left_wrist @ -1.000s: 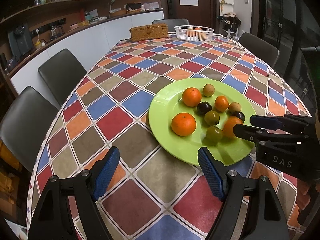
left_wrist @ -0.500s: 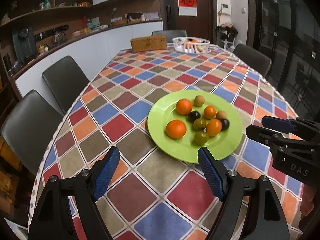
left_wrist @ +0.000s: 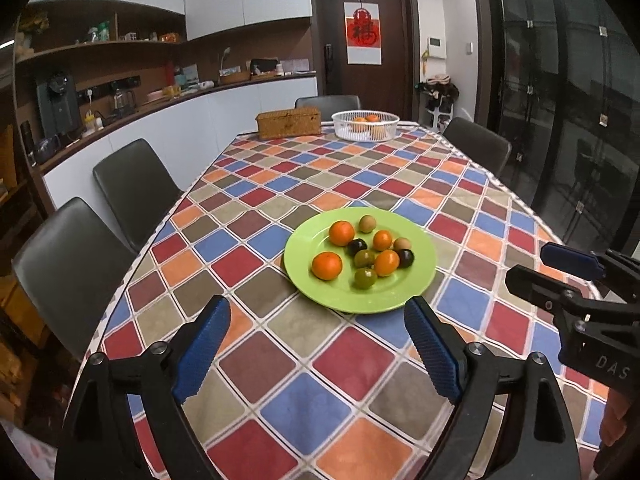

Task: Organize fruits

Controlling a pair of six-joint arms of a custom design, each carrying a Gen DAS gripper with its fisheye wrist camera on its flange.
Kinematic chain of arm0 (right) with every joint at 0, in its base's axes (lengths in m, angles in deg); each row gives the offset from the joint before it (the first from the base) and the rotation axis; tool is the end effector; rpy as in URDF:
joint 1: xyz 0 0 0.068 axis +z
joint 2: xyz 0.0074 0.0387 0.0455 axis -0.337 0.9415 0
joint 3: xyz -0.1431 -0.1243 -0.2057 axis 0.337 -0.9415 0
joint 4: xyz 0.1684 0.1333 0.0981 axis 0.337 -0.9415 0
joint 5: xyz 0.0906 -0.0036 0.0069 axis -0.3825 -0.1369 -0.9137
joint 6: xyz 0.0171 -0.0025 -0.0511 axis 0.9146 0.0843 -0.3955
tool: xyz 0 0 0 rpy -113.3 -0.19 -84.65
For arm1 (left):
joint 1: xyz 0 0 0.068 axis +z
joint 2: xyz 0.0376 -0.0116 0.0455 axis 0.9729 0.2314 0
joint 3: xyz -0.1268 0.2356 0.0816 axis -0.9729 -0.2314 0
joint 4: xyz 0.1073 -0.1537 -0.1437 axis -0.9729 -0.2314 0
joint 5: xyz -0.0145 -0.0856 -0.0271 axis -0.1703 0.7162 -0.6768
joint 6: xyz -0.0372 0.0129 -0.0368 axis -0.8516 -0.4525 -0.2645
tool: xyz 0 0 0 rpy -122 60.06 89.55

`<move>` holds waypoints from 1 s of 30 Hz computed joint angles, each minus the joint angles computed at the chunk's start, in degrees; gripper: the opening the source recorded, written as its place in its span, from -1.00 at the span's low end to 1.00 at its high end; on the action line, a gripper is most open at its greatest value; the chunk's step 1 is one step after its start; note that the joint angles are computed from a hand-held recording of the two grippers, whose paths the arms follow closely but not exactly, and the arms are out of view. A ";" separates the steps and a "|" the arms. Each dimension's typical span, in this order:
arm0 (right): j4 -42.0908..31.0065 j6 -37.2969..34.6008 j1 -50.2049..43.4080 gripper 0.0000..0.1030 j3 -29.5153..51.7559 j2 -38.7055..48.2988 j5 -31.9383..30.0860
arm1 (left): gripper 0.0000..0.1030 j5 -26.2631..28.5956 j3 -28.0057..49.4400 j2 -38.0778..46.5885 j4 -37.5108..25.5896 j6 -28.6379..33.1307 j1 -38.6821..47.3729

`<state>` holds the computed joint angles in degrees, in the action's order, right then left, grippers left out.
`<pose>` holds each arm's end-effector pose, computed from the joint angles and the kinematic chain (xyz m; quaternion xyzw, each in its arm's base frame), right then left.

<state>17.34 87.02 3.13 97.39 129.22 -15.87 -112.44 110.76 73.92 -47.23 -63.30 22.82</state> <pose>0.2600 0.1112 0.2882 -0.1678 0.8846 0.1160 0.4194 0.2003 -0.2323 0.2896 -0.0254 0.8979 0.0402 0.4376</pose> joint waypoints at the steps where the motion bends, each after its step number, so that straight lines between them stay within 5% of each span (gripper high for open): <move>1: -0.10 0.13 0.05 0.14 -0.84 -1.31 0.31 | 0.73 -0.58 -0.04 -0.48 -0.47 -0.80 -0.86; 14: -4.11 3.14 0.55 0.16 -6.89 -14.76 0.55 | 0.88 -10.17 5.92 -2.02 -11.03 -8.02 -12.11; 30: -9.77 4.95 3.19 0.16 -10.55 -27.00 5.75 | 0.92 -13.58 8.68 -0.09 -19.10 -17.17 -19.39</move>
